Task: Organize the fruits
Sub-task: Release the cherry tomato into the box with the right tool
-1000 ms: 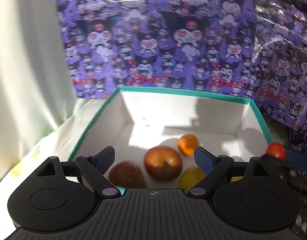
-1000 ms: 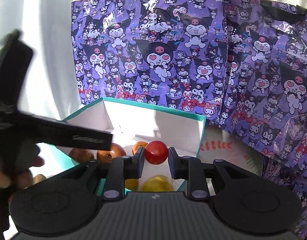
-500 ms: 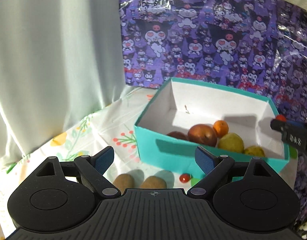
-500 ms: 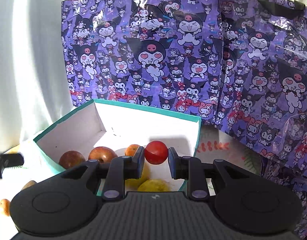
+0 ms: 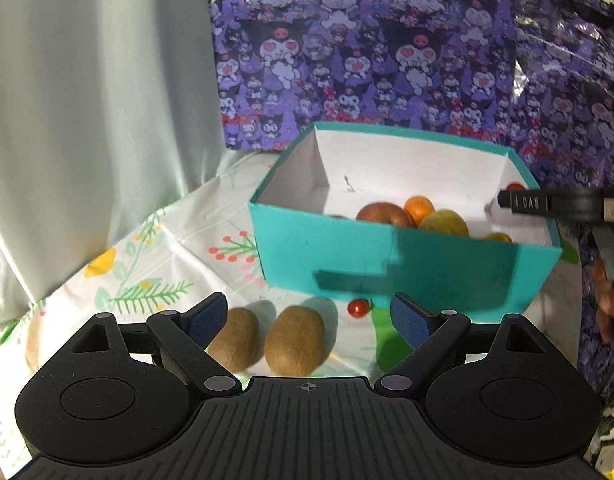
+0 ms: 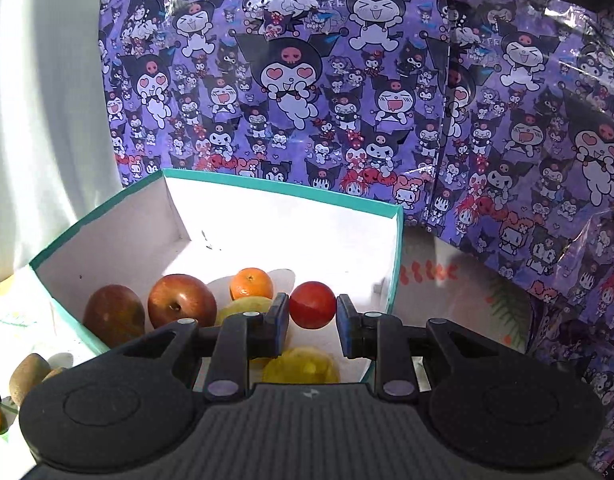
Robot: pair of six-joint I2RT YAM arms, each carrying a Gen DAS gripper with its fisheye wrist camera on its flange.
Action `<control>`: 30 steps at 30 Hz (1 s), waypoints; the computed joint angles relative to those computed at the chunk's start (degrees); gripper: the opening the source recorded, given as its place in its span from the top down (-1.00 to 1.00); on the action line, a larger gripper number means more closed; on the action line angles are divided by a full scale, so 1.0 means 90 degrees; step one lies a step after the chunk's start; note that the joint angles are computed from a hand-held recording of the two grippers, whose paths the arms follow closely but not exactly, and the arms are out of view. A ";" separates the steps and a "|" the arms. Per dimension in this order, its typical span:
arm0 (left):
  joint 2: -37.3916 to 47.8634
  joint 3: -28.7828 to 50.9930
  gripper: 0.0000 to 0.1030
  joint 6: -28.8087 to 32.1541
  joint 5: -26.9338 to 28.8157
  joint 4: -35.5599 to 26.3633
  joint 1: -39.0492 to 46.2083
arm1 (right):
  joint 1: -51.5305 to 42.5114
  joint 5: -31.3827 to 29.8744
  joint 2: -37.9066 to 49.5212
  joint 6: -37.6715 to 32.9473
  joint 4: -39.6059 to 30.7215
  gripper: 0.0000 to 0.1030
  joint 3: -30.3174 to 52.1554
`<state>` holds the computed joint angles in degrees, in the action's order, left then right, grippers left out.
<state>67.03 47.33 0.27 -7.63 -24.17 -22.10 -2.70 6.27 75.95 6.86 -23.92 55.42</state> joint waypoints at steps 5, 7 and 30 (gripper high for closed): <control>-0.0253 -0.0459 -0.80 0.0284 0.0037 0.0150 0.0053 | 0.0013 0.0095 -0.0165 0.0105 0.0111 -0.11 -0.0083; -0.0323 -0.0614 -0.80 0.0396 0.0078 0.0227 0.0091 | 0.0046 0.0196 -0.0311 0.0108 0.0184 -0.22 -0.0158; 0.1758 -0.0289 -0.43 0.0969 0.0526 0.1302 0.0529 | 0.1242 0.0553 -0.2597 0.0479 -0.0611 -0.59 -0.1267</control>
<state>82.85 44.73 8.99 -2.90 -12.46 -17.34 8.47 11.25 52.58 11.17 -29.41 44.02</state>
